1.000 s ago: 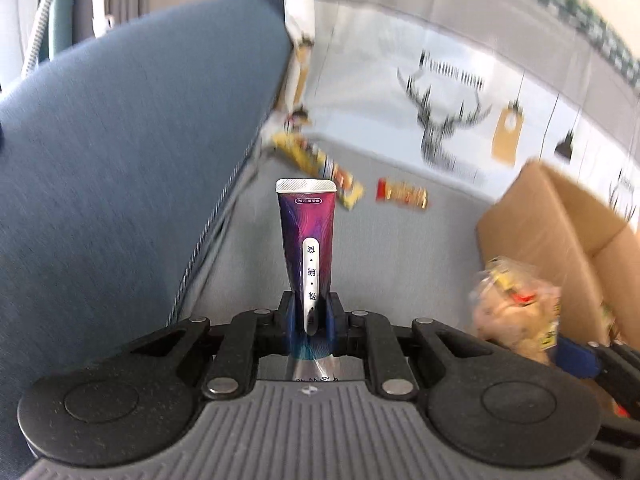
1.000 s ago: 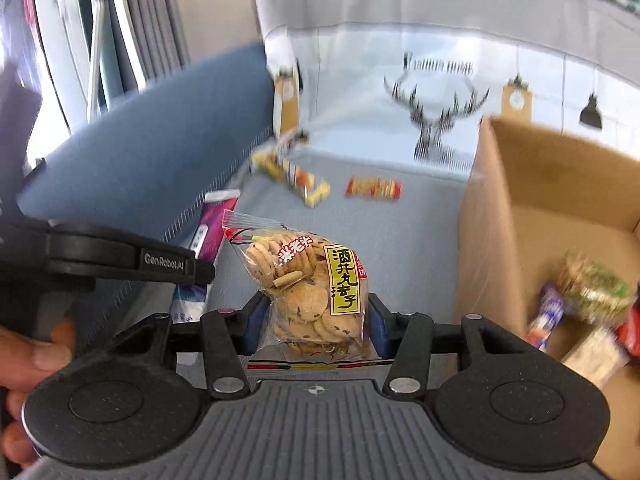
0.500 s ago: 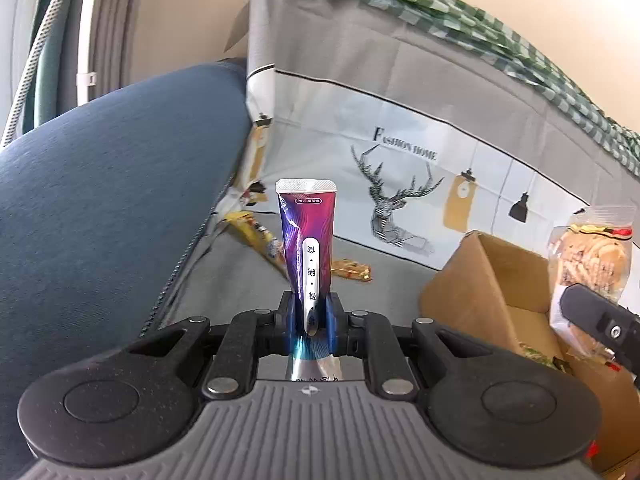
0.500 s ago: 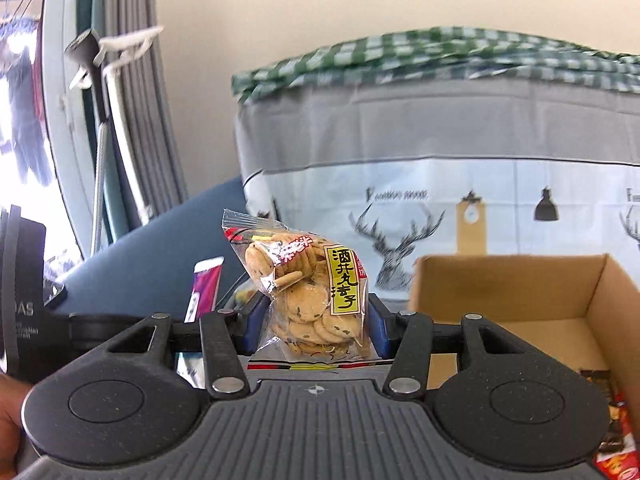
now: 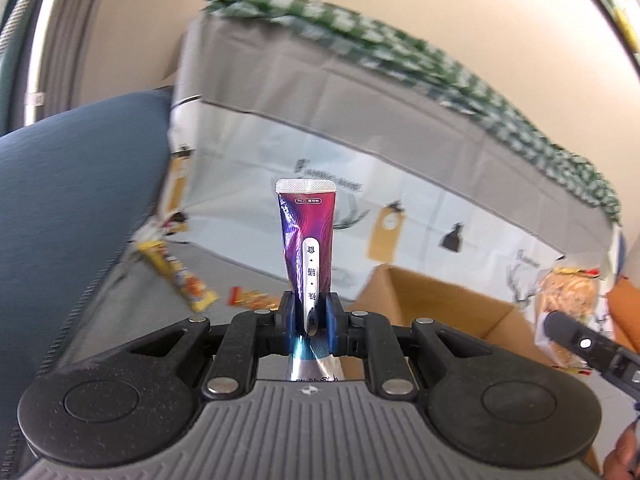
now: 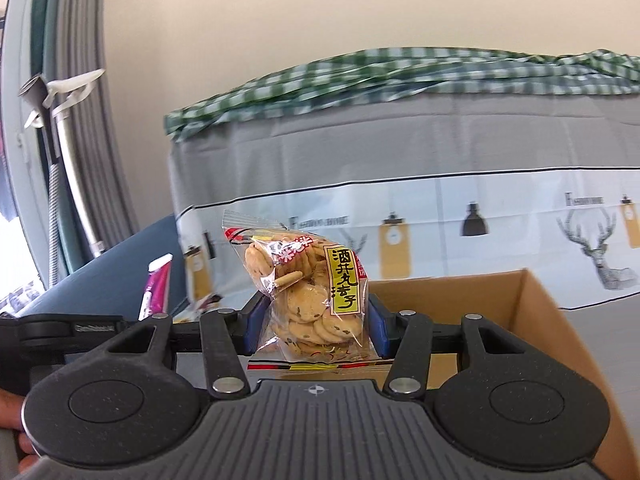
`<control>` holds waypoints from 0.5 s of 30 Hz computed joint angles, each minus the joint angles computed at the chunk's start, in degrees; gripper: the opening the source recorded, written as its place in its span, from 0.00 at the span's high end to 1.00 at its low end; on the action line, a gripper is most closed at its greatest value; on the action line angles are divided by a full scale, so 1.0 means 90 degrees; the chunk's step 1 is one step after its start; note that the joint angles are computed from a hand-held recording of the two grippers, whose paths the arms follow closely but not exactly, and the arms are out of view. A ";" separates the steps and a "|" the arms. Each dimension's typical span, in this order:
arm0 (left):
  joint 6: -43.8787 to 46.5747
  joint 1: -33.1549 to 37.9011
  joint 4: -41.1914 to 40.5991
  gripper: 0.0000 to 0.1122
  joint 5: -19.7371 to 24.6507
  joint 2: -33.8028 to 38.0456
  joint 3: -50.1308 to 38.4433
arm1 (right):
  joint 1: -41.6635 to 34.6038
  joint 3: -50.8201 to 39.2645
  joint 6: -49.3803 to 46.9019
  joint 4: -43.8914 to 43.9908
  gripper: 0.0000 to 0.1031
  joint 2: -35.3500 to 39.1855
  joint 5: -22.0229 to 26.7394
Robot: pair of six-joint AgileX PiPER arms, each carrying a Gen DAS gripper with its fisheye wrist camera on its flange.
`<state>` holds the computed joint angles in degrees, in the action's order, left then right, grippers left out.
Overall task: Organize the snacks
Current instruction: 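Lift both held snacks and carry them over the cardboard box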
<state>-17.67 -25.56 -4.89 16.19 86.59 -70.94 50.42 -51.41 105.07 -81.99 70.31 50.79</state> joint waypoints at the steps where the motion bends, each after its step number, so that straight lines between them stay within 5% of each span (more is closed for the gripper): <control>1: 0.0037 -0.0098 -0.0061 0.86 -0.0084 0.0031 -0.0028 | -0.0083 0.0073 -0.0022 0.0011 0.49 -0.0092 -0.0006; 15: 0.1816 -0.1002 -0.2041 0.86 -0.0551 0.0682 -0.0629 | -0.1217 0.0902 0.0017 0.0314 0.49 -0.1019 -0.0051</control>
<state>-1.33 -34.59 -23.26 11.22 92.72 -76.61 39.47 -43.29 105.22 -79.16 61.15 50.34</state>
